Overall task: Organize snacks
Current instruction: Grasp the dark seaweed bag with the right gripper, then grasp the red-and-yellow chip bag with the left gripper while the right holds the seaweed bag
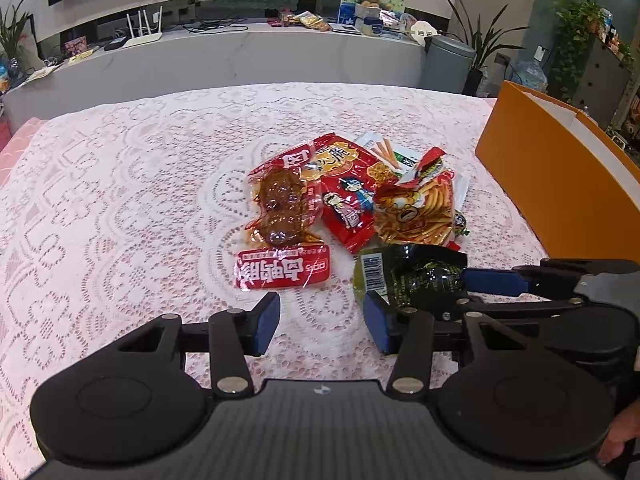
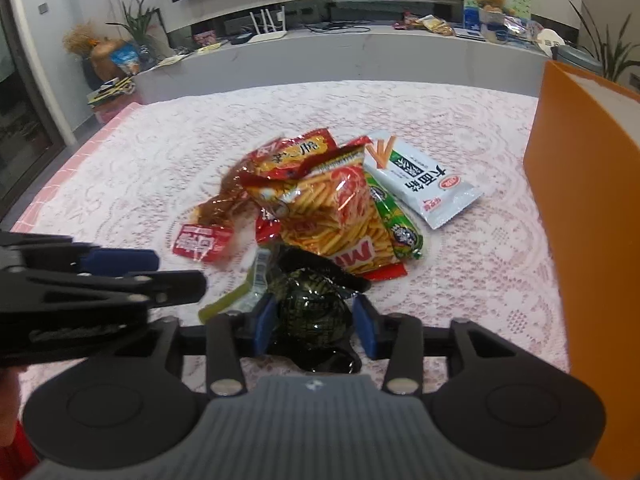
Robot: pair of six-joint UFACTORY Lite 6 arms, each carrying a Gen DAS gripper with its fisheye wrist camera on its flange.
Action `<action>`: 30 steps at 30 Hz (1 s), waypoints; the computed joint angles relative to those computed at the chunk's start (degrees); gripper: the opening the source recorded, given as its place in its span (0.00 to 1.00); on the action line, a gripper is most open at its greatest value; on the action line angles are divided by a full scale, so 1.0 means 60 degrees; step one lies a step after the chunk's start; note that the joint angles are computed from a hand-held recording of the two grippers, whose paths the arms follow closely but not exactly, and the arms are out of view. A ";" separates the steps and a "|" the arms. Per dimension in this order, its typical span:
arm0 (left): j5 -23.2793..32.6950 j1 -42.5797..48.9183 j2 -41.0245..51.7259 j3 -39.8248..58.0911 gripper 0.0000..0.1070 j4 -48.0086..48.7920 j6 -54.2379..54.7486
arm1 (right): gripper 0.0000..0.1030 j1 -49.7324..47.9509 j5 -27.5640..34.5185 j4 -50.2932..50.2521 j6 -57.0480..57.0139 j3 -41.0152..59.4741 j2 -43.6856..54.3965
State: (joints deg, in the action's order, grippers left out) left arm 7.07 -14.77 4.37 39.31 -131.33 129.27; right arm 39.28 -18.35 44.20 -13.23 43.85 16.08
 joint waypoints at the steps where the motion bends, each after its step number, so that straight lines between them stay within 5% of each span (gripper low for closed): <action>1: 0.0016 0.0013 0.0003 -0.0023 0.53 0.0011 -0.0012 | 0.47 -0.0043 0.0079 -0.0175 0.0196 0.0079 0.0116; 14: 0.0179 0.0019 -0.0468 -0.0315 0.53 0.1237 -0.1160 | 0.41 0.0123 -0.0401 -0.0670 0.0671 -0.0289 0.0097; 19: 0.0366 -0.0255 -0.0415 -0.0021 0.53 0.1853 -0.1125 | 0.41 0.0249 -0.0262 0.0984 -0.1305 -0.1097 -0.1191; 23: 0.0439 -0.0752 0.0041 0.0578 0.57 0.0149 0.1303 | 0.41 0.0098 -0.0191 0.3117 -0.3605 -0.1741 -0.2314; 30: 0.0862 -0.0946 0.1890 0.2601 0.72 0.1264 0.0584 | 0.41 -0.0674 -0.0311 0.4046 -0.5160 -0.2170 -0.3181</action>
